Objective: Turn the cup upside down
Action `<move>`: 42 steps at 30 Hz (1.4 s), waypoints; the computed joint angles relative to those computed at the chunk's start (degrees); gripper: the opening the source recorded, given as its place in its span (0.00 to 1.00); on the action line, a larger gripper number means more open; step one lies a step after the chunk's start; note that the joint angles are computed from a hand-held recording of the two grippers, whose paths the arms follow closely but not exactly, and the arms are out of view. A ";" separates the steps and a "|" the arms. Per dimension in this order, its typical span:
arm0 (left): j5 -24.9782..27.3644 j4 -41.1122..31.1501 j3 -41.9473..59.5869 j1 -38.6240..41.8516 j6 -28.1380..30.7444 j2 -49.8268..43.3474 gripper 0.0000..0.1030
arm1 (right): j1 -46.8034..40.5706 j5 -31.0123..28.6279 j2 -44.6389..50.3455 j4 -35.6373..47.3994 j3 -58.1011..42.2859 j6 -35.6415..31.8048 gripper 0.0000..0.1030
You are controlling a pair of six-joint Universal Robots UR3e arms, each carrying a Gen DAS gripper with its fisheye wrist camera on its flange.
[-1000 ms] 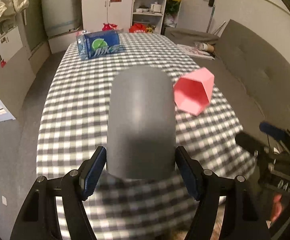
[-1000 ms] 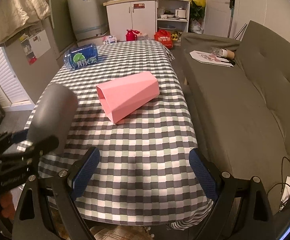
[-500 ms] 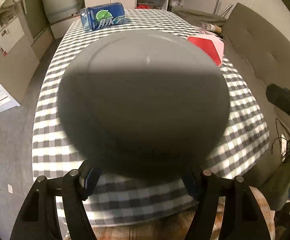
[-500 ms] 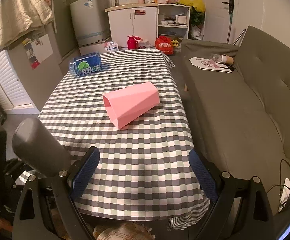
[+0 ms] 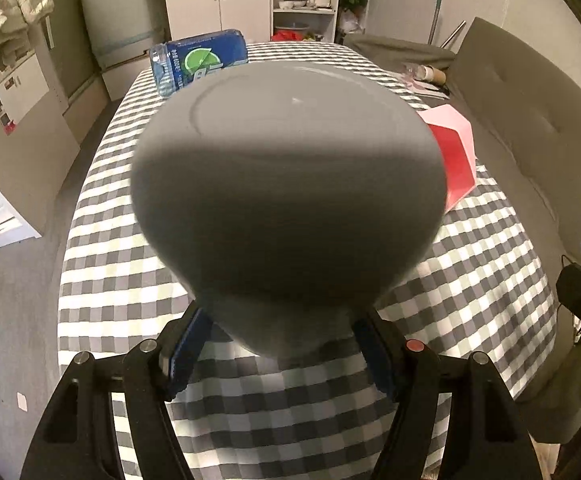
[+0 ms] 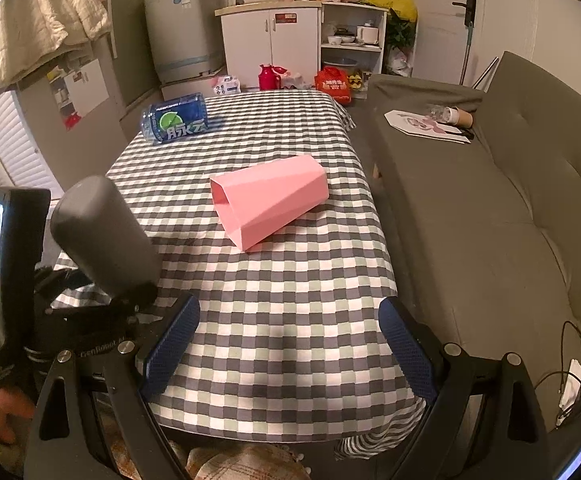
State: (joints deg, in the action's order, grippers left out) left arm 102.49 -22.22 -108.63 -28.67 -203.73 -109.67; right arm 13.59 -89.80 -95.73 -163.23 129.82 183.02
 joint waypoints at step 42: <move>27.44 10.13 -25.50 -16.67 -14.43 33.40 0.89 | 16.05 -7.06 -8.87 -8.73 4.88 7.04 0.89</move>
